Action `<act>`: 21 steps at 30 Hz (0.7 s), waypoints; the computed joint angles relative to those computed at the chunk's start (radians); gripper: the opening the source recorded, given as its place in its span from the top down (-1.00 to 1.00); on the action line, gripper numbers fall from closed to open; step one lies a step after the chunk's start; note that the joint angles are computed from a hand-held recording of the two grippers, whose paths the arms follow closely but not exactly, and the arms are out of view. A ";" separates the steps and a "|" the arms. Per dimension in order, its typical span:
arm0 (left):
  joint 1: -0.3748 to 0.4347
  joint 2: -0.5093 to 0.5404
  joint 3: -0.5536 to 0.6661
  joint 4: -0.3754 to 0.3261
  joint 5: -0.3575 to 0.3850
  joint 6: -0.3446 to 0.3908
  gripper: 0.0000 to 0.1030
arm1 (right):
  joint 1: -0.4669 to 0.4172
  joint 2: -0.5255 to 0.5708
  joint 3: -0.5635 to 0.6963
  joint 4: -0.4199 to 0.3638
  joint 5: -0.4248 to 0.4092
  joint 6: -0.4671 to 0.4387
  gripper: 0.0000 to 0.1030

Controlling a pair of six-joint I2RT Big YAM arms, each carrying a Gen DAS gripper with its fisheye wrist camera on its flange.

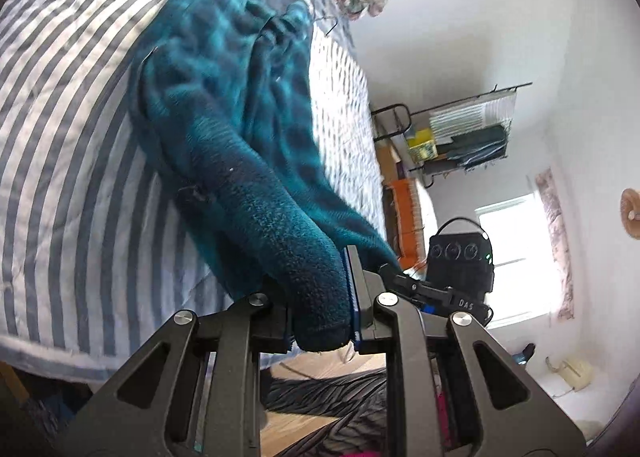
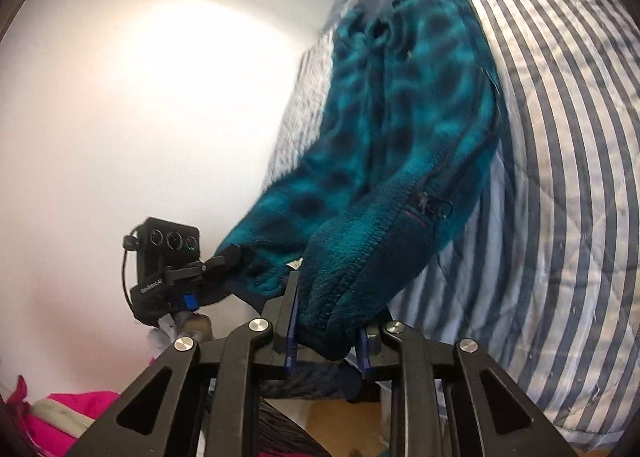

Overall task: Fold large clothes
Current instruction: 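Lift the hem with both grippers and fold it toward the collar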

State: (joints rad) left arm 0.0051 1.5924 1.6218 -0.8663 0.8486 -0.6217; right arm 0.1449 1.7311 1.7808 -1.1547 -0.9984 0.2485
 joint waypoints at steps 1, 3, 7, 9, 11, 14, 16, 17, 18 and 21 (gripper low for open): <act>0.002 0.012 0.023 0.004 -0.001 -0.007 0.65 | -0.003 0.008 0.018 0.020 -0.006 0.029 0.58; 0.007 0.034 0.065 0.000 -0.012 -0.003 0.65 | -0.010 0.025 0.050 0.046 -0.014 0.065 0.58; 0.018 0.099 0.166 -0.017 -0.039 -0.009 0.65 | -0.015 0.074 0.137 0.053 0.010 0.097 0.58; 0.019 0.143 0.233 -0.031 -0.061 -0.010 0.65 | -0.018 0.101 0.188 0.044 0.027 0.107 0.58; 0.022 0.186 0.294 -0.042 -0.082 -0.014 0.65 | -0.016 0.141 0.253 0.037 0.046 0.123 0.58; 0.025 0.261 0.392 -0.064 -0.119 -0.036 0.65 | -0.011 0.228 0.392 -0.001 0.099 0.128 0.59; 0.024 0.318 0.472 -0.095 -0.155 -0.034 0.65 | -0.005 0.305 0.508 -0.034 0.137 0.135 0.59; 0.024 0.337 0.499 -0.110 -0.163 -0.029 0.65 | -0.006 0.325 0.534 -0.041 0.141 0.141 0.59; 0.024 0.364 0.535 -0.126 -0.171 -0.030 0.65 | -0.004 0.360 0.580 -0.049 0.147 0.155 0.59; 0.029 0.451 0.647 -0.180 -0.184 -0.052 0.65 | 0.004 0.470 0.743 -0.119 0.183 0.158 0.59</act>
State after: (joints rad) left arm 0.0338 2.0434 2.2684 -1.0468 0.6643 -0.6736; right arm 0.1490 2.2010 2.5239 -1.2733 -0.8157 0.4064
